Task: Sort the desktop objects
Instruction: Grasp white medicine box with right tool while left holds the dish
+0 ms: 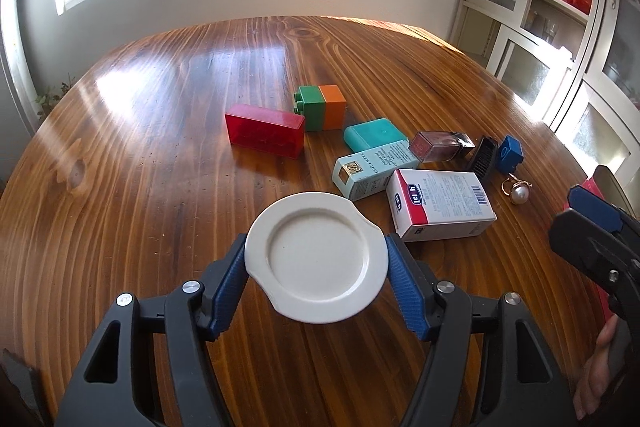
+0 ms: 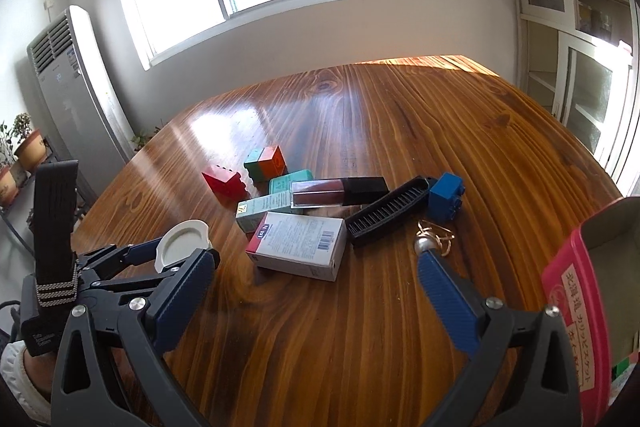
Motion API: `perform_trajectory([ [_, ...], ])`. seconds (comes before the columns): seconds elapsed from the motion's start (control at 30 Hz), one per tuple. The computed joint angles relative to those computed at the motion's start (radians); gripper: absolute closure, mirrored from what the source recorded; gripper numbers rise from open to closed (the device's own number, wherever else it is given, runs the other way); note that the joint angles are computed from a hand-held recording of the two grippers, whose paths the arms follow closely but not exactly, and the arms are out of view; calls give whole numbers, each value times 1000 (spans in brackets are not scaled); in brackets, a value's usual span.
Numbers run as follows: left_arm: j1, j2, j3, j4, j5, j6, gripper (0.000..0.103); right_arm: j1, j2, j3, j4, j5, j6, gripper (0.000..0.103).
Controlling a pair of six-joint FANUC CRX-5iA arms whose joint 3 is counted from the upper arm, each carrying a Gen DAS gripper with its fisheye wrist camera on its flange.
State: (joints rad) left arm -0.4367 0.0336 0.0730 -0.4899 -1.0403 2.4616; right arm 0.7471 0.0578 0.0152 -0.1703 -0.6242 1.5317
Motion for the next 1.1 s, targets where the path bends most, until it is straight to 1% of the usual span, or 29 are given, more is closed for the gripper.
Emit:
perform_trajectory([
  [0.1,-6,-10,-1,-18,-8,14,33,2,37,40,-13,-10,54,1],
  [0.23,-4,-20,-9,-24,-13,13,33,-4,107,125,-63,-69,143,1],
  [0.33,-7,-22,-9,-32,-25,17,33,4,152,171,-52,-98,167,1],
  [0.47,-10,-28,-11,-44,-32,25,33,2,194,225,-71,-120,227,1],
  [0.57,-13,-28,-8,-55,-40,33,33,-11,222,268,-114,-158,277,1],
  [0.87,-15,-27,-2,-72,-65,45,33,-55,265,340,-230,-260,373,1],
  [0.97,-14,-32,-1,-84,-79,62,33,-52,268,341,-229,-281,402,1],
  [1.1,-8,-38,-6,-87,-88,80,33,-19,254,310,-167,-283,410,1],
])
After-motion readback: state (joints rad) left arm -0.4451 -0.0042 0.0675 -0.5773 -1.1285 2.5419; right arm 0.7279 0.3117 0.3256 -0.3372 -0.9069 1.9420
